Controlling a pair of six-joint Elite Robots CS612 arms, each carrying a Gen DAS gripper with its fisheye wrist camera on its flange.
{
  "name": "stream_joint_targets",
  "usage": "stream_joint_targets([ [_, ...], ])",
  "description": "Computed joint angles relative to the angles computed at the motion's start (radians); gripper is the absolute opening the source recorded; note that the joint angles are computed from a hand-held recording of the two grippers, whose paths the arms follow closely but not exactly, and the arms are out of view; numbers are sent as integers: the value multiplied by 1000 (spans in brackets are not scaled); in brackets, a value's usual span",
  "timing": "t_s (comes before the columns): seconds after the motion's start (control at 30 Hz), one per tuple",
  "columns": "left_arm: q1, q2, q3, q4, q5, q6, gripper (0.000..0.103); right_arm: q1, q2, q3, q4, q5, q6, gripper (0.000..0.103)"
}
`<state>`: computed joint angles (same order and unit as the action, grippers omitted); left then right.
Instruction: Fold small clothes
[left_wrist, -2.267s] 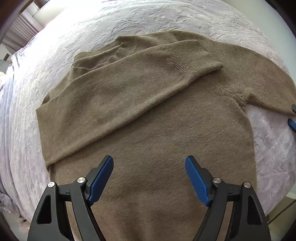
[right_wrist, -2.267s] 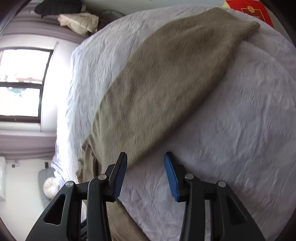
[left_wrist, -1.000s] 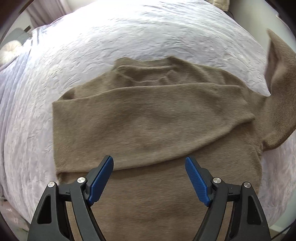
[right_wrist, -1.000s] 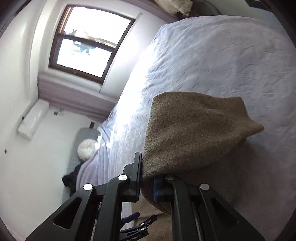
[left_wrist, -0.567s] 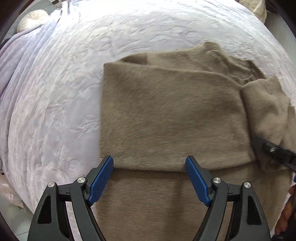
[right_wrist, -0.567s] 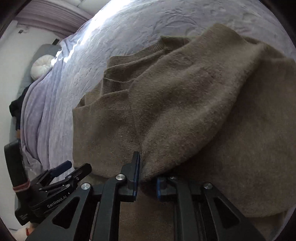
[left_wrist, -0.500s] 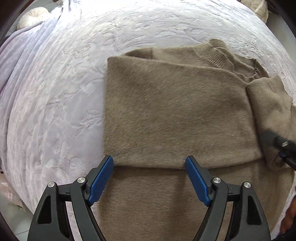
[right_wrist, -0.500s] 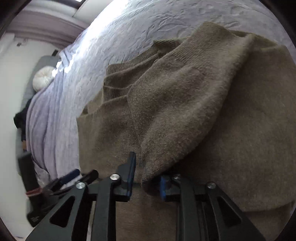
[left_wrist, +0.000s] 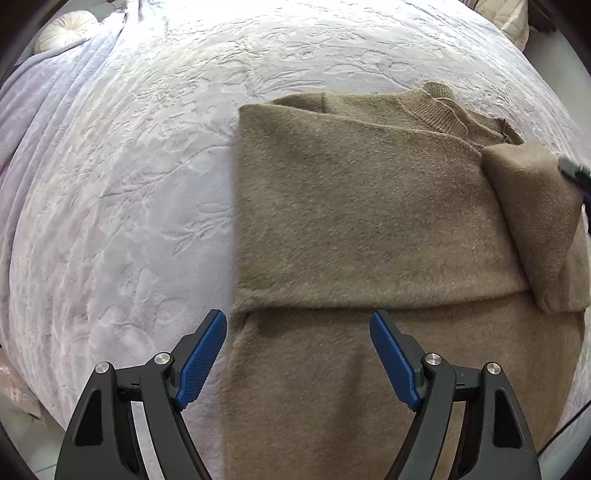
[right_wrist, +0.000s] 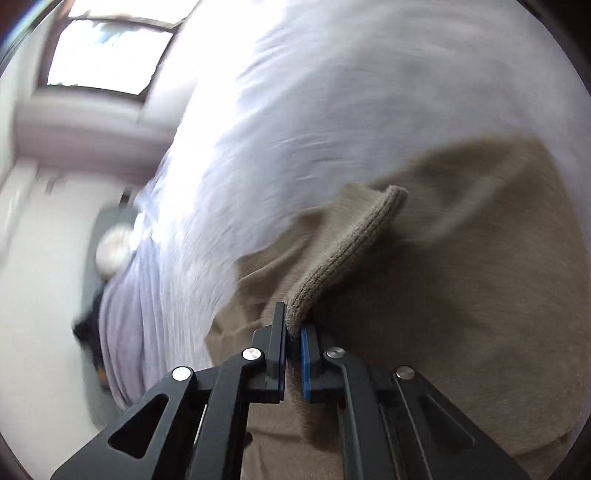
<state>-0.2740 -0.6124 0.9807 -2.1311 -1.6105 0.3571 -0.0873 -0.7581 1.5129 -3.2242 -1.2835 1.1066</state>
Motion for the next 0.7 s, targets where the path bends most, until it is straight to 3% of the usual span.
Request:
stream_joint_targets([
  [0.13,22,0,1,-5,28,5,81,44,46,-167,192,62,-314,8],
  [0.2,35,4,-9,6,41,-6,81,74,91,-282,377,80,-492,10],
  [0.27,44,6,-15,7,54,-17,81,96,129,-368,541,79,-599,12],
  [0.33,57,9,-23,11,63,-22,81,115,157,-427,686,57,-650,28],
  [0.37,61,10,-27,14,66,-25,81,122,168,-440,708,50,-644,33],
  [0.43,67,12,-40,24,62,-25,81,122,158,-404,646,78,-593,50],
  [0.57,75,18,-74,42,9,-6,81,102,73,-232,459,87,-418,53],
  [0.7,60,28,-104,46,-58,5,81,81,-38,2,301,16,-174,53],
])
